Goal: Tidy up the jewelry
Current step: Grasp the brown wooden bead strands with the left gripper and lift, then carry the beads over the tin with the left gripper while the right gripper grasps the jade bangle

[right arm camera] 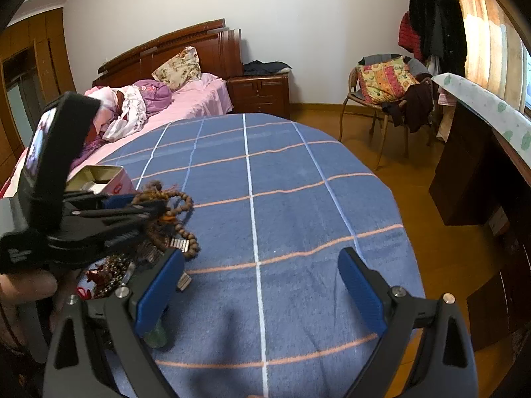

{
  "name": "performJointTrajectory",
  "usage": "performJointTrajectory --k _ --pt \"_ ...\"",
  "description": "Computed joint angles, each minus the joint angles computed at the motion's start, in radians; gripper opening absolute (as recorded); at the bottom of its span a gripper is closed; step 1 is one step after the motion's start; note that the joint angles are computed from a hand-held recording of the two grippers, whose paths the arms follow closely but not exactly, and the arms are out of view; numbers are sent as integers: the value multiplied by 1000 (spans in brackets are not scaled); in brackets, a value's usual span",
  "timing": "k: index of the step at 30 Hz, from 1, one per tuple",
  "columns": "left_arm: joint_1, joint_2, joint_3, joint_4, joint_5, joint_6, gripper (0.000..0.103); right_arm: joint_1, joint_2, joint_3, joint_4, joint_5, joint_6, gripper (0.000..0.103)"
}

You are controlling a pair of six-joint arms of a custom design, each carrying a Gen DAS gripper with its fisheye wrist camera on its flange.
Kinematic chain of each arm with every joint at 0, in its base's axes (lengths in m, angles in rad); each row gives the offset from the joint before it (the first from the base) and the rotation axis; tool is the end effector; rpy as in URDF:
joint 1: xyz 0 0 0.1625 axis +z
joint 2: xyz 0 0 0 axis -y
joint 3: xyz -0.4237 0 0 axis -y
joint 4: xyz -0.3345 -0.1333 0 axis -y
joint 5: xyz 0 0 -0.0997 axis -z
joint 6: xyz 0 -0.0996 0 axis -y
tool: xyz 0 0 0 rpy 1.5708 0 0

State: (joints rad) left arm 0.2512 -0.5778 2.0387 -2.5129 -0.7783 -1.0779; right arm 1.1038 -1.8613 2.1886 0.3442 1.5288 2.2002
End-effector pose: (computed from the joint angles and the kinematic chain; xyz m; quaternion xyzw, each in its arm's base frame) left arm -0.3788 -0.3081 -0.0487 0.2058 0.8732 -0.2615 0.3560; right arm 0.0277 -0.2505 0.3209 0.2204 -0.8730 0.3434 0.2669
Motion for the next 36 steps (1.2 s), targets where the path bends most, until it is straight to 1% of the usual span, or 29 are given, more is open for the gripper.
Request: performJointTrajectory --k 2,4,6,9,11,12,14,17,21,24,28,34,36 --pt "-19 -23 24 -32 16 3 12 12 27 -18 13 7 12 82" --pt "-41 -50 41 -35 32 -8 12 28 48 -29 26 18 22 75" --pt "-72 -89 65 -28 59 -30 12 44 60 -31 39 25 22 75" --pt "-116 -151 102 -29 93 -71 12 35 46 -8 58 2 -16 74" --pt "-154 -191 121 -4 124 -114 12 45 43 0 79 -2 -32 67" --pt "-164 -203 128 1 134 -126 12 57 45 4 83 1 -38 64" --pt "-189 -233 143 14 148 -156 12 79 49 12 94 1 -49 56" --pt "-227 -269 160 66 170 -219 12 110 65 21 84 20 -62 49" --pt "-259 -305 188 129 174 -298 12 168 117 23 20 99 -59 48" --pt "-261 -327 211 159 168 -337 12 201 155 18 -8 147 -66 48" --pt "-256 -344 237 185 166 -388 12 255 209 -4 -13 192 -33 46" --pt "-253 -356 260 184 167 -412 12 345 307 -88 10 247 51 46" --pt "-248 -357 263 186 174 -415 12 381 355 -133 17 282 109 46"
